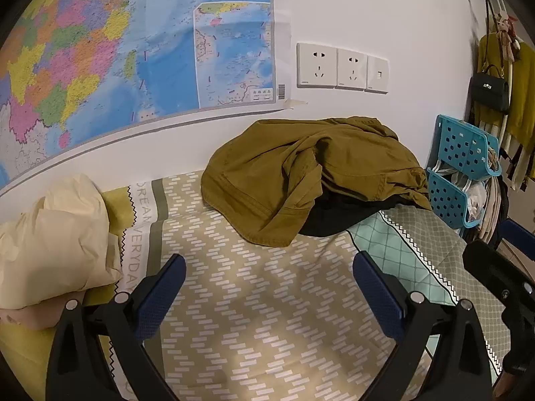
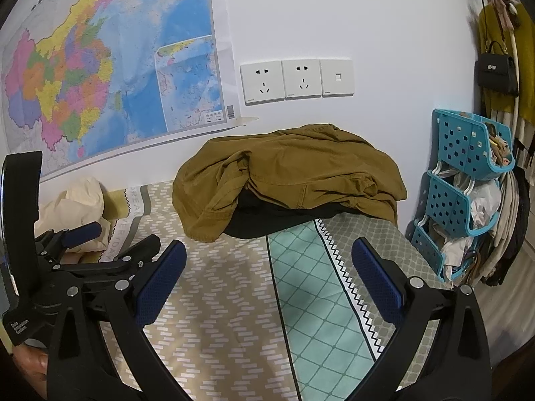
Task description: Fold large clothes
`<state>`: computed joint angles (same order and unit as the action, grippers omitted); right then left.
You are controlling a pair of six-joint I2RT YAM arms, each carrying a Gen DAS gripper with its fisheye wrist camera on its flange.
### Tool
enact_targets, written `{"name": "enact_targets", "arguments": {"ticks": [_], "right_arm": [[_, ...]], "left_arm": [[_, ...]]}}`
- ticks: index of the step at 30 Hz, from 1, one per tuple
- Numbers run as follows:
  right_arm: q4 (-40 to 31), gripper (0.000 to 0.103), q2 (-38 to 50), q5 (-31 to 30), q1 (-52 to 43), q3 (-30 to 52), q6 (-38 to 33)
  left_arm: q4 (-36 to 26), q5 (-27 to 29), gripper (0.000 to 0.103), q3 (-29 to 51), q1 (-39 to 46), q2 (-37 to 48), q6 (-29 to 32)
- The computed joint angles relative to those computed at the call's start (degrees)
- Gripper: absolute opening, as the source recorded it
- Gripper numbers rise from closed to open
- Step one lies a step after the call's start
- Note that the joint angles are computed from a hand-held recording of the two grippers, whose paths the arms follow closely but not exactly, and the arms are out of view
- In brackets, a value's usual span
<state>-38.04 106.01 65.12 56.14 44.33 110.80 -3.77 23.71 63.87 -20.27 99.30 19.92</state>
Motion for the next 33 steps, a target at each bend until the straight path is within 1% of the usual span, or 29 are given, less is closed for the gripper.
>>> {"name": "enact_targets", "arguments": {"ticks": [3, 5, 6, 8, 9, 12, 24, 31, 33], "right_arm": [[-0.5, 0.098, 0.2, -0.2, 0.0, 0.3, 0.2], [-1.9, 0.098, 0.8, 0.1, 0.8, 0.8, 2.0], [-1.3, 0.098, 0.1, 0.0, 0.5, 0.3, 0.9], [-2.7, 0.098, 0.6, 0.0, 1.1, 0.8, 2.5], [-2.3, 0.098, 0.3, 0.0, 0.9, 0.7, 1.8], [-4.5, 0.098, 1.0, 0.1, 1.6, 1.5, 3.9], [-4.7, 0.098, 1.2, 0.1, 1.6, 1.7, 4.3], [-5.4, 0.098, 1.6, 0.2, 1.9, 2.0, 5.0], [-4.7, 0.098, 1.2, 0.1, 1.8, 1.6, 4.3]], "left_arm": [[0.6, 0.2, 0.097, -0.8, 0.2, -0.6, 0.3], [0.8, 0.1, 0.097, -1.0, 0.2, -0.8, 0.2], [0.8, 0.1, 0.097, -0.9, 0.2, -0.8, 0.2], [1.0, 0.2, 0.097, -1.2, 0.3, -1.1, 0.2], [1.0, 0.3, 0.097, -1.4, 0.3, -1.2, 0.3], [1.2, -0.1, 0.097, -1.8, 0.1, -1.6, 0.3], [2.3, 0.3, 0.097, -2.9, 0.3, -2.3, -0.1], [1.9, 0.8, 0.097, -2.9, 0.6, -2.5, 0.1], [1.9, 0.8, 0.097, -2.9, 0.6, -2.6, 0.1]]}}
